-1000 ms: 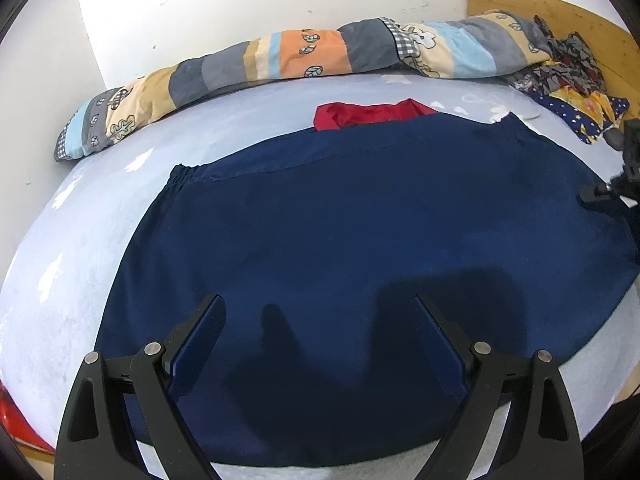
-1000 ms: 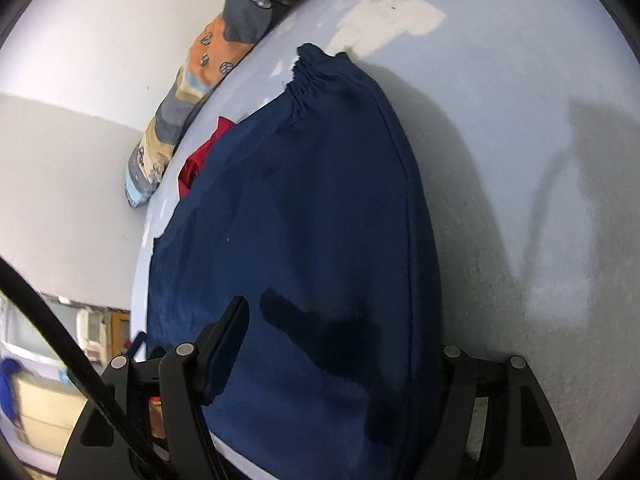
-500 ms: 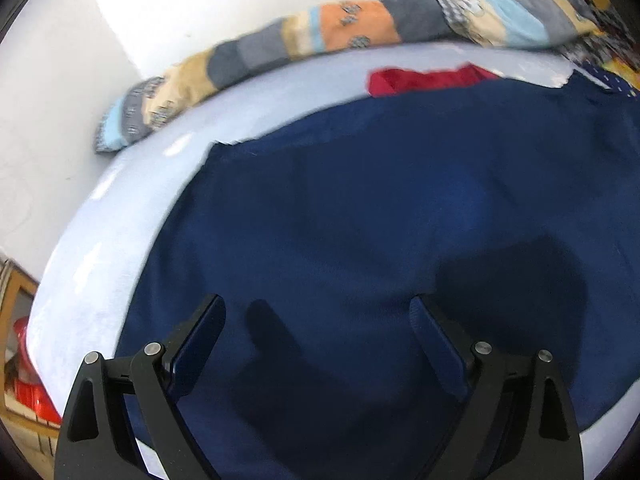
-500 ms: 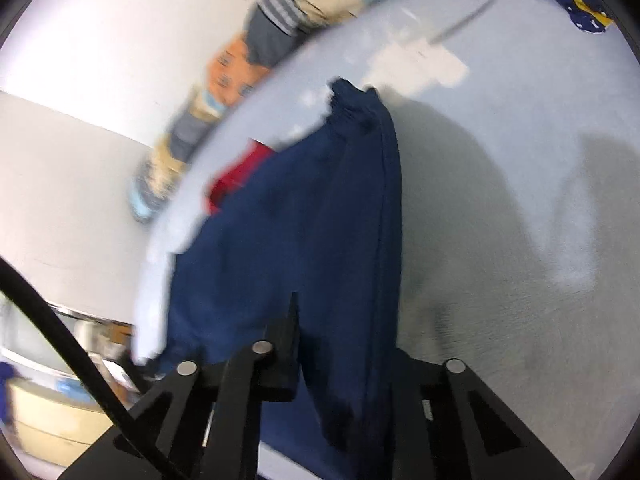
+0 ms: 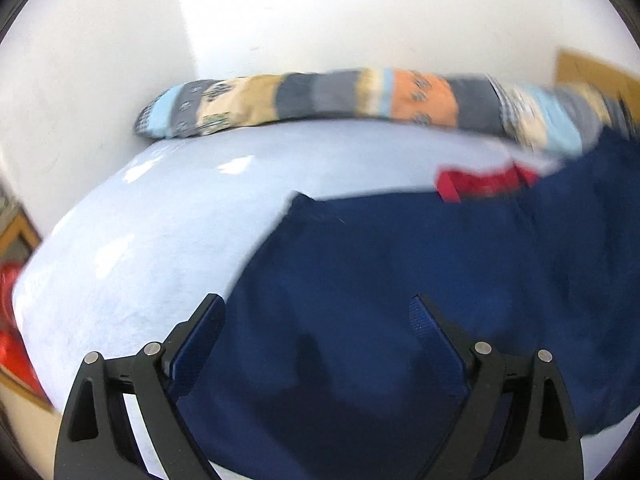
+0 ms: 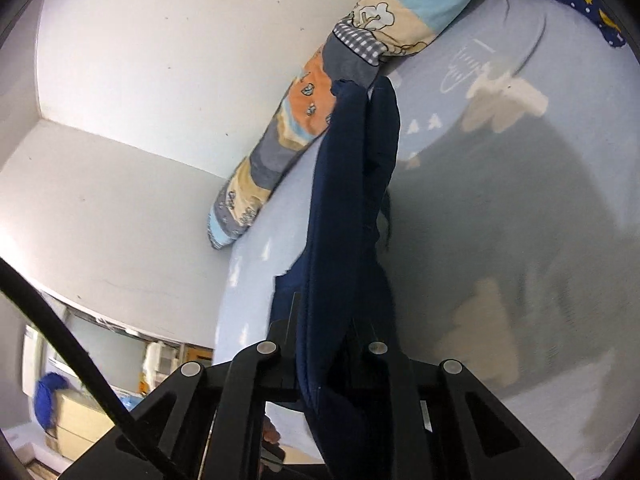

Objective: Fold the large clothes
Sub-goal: 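Grasp the folded jacket edge with the right tool and lift it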

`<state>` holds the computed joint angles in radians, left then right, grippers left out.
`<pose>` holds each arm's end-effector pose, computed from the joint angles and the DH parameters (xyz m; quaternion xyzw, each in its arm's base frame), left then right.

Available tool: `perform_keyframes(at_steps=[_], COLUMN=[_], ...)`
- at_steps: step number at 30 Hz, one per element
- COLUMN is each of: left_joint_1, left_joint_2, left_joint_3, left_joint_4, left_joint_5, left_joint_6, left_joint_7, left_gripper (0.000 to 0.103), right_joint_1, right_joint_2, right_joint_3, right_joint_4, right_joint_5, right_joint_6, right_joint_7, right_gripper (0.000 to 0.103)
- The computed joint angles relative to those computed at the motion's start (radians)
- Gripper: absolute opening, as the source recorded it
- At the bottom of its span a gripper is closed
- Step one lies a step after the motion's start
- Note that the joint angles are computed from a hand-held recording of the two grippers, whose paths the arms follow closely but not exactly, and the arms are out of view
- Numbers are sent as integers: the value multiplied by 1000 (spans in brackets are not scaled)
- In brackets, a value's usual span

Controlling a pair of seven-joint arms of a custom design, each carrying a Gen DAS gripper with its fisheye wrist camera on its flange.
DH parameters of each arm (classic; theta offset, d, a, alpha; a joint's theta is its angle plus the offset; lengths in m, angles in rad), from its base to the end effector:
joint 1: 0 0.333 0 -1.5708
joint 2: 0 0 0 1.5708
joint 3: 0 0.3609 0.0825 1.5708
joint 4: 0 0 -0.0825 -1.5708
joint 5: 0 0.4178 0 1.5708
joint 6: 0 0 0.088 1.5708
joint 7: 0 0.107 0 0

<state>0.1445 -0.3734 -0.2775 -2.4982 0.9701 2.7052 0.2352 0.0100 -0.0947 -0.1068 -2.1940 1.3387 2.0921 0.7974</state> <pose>0.4622 -0.0975 0.4857 -0.7570 0.5019 -0.2083 0.3628 0.5586 -0.0076 0.4858 -0.5703 0.6182 0.1900 0.5063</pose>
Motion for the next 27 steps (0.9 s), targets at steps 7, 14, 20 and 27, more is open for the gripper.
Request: perform_keyframes(at_steps=[7,14,20,27], left_joint_1=[88,143,189,216], left_joint_2=[-164,-301,-378,-482], left_joint_3=[68,126,126,179], left_joint_4=[-79,-179,-228,-309], left_joint_5=[-26,-174,-258,-388], left_joint_6=[92,121,98,138], left_joint_7=[2,109,202,282], left_gripper=[93,93,93,93], right_joint_1=[66,176,300,426], right_joint_2=[-58,-83,-38,87], right_joint_3=[43,112,197,278], right_joint_4=[-29,-16,12,43], right_joint_5=[47,-30,-218,-640], right_joint_6=[106,278,488,692], right_joint_7=[78,197,332,607], right_gripper=[16,16,15,6])
